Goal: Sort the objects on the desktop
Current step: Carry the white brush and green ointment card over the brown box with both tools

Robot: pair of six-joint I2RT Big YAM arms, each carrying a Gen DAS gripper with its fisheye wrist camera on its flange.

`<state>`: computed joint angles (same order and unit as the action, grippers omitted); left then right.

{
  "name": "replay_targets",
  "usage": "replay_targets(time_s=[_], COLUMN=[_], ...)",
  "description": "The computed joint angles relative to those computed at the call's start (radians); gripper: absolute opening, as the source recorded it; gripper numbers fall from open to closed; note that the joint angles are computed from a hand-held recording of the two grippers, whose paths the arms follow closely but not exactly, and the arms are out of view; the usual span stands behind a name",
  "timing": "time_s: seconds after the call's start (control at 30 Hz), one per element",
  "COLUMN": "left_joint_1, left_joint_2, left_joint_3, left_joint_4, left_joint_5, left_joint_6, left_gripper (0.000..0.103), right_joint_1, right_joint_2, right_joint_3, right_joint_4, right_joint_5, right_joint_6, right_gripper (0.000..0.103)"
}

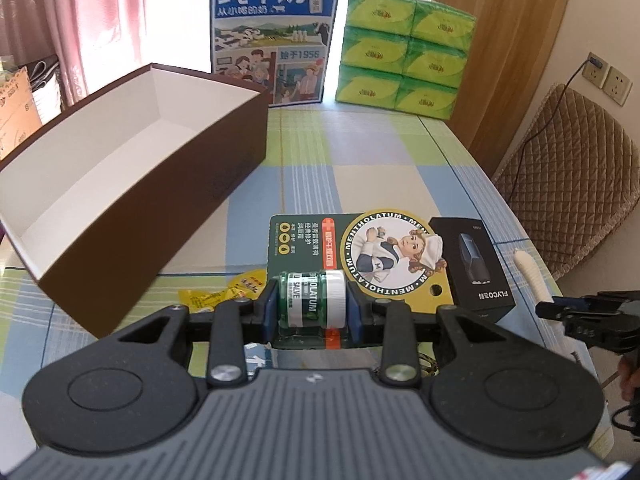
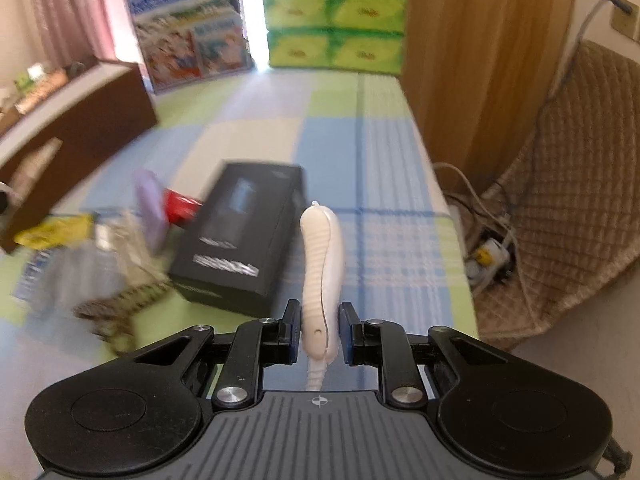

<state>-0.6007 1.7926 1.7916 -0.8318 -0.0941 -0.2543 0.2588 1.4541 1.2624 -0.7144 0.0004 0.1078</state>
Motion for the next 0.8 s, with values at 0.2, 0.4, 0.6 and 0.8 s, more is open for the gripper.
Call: replay_targets(time_s=[0.2,0.4,0.6,0.8], left_joint_1=[0.011,0.042,0.099,0.173], left_joint_2=[-0.033,-0.065,-0.073,-0.05], left_joint_3=[-0.022,-0.039,-0.031,0.02], left_joint_4=[0.014,0.023,0.025,0.031], left_joint_5=[-0.011,-0.026,-0.046,-0.042], left_joint_6=[0.002,0.01,0.028,0.069], left_gripper=[0.029,0.029,0.029,0.029], right_joint_1=[0.037,0.107,0.184,0.244], right_joint_2=[-0.001,0.088,0.235,0.416], right_joint_3=[0.08,0.226,0.426,0.68], right_joint_4=[-0.027,-0.068,-0.11,-0.159], right_joint_5=[-0.119,-0.231,-0.306,-0.356], right_joint_6=[-0.019,-0.039,-0.079,-0.1], right_gripper=[0.017,0.017,0.017,0.017])
